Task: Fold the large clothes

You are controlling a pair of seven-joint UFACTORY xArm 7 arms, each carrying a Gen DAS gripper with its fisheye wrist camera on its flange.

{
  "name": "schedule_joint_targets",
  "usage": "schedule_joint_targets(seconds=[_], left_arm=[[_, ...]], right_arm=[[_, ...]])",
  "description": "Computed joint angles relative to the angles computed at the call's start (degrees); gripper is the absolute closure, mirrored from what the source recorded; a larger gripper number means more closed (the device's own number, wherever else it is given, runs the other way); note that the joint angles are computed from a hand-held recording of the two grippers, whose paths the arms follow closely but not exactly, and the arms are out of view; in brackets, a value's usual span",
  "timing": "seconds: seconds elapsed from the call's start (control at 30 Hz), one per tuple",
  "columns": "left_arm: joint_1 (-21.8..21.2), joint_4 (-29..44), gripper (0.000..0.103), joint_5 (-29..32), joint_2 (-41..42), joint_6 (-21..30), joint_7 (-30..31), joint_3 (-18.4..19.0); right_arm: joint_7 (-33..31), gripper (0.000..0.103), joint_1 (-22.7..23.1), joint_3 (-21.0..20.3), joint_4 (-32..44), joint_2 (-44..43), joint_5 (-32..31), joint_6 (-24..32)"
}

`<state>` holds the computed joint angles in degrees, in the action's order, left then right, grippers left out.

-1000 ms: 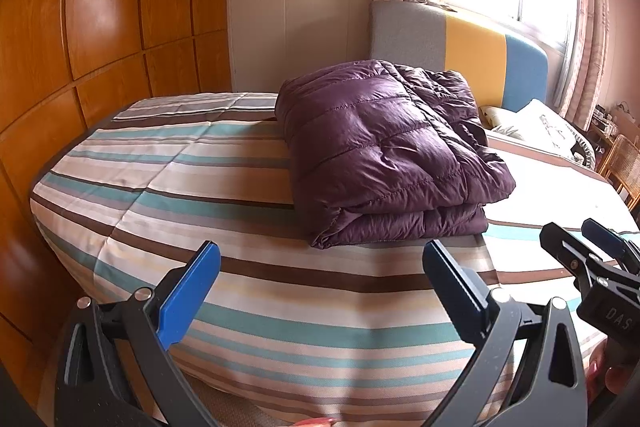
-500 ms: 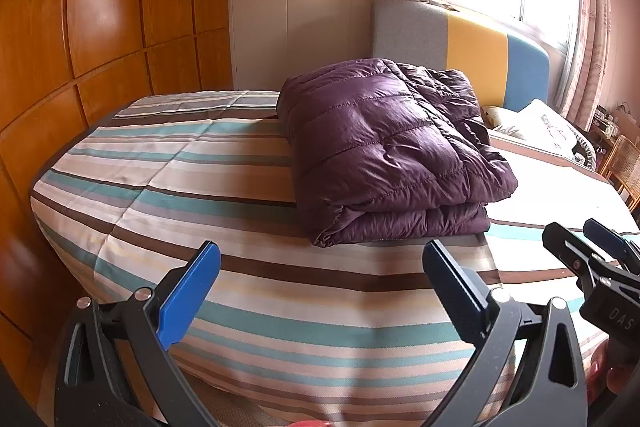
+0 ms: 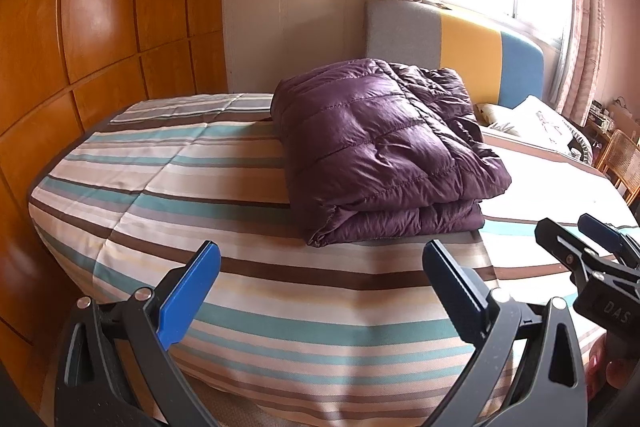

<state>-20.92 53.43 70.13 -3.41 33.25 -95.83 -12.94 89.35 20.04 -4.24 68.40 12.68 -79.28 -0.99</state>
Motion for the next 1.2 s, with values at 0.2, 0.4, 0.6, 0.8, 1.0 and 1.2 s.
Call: schedule_joint_targets(seconds=[0.2, 0.4, 0.6, 0.8, 1.0, 1.2], left_arm=[[-0.17, -0.06, 0.002, 0.55, -0.27, 0.18, -0.4, -0.12], [-0.08, -0.21, 0.002, 0.78, -0.27, 0.12, -0.78, -0.27], [-0.16, -0.27, 0.002, 0.56, -0.42, -0.24, -0.61, -0.28], [0.03, -0.31, 0.002, -0.34, -0.38, -0.84, -0.02, -0.13], [0.39, -0.37, 0.002, -1.3, -0.26, -1.9, 0.68, 0.13], [0.66, -0.43, 0.002, -2.33, -0.02, -2.89, 1.6, 0.32]], right_arm=[[-1.26, 0.005, 0.04, -0.05, -0.21, 0.0, 1.29, -0.07], [-2.09, 0.005, 0.64, -0.63, -0.25, 0.24, 2.45, -0.26], [-1.72, 0.005, 1.41, -1.34, -0.11, 0.28, 2.32, -0.08], [-1.57, 0.005, 1.43, -1.29, 0.05, 0.47, 2.2, -0.06], [-1.75, 0.005, 1.68, -1.43, 0.01, 0.53, 2.71, 0.13], [-1.62, 0.005, 1.69, -1.53, -0.01, 0.6, 2.81, 0.03]])
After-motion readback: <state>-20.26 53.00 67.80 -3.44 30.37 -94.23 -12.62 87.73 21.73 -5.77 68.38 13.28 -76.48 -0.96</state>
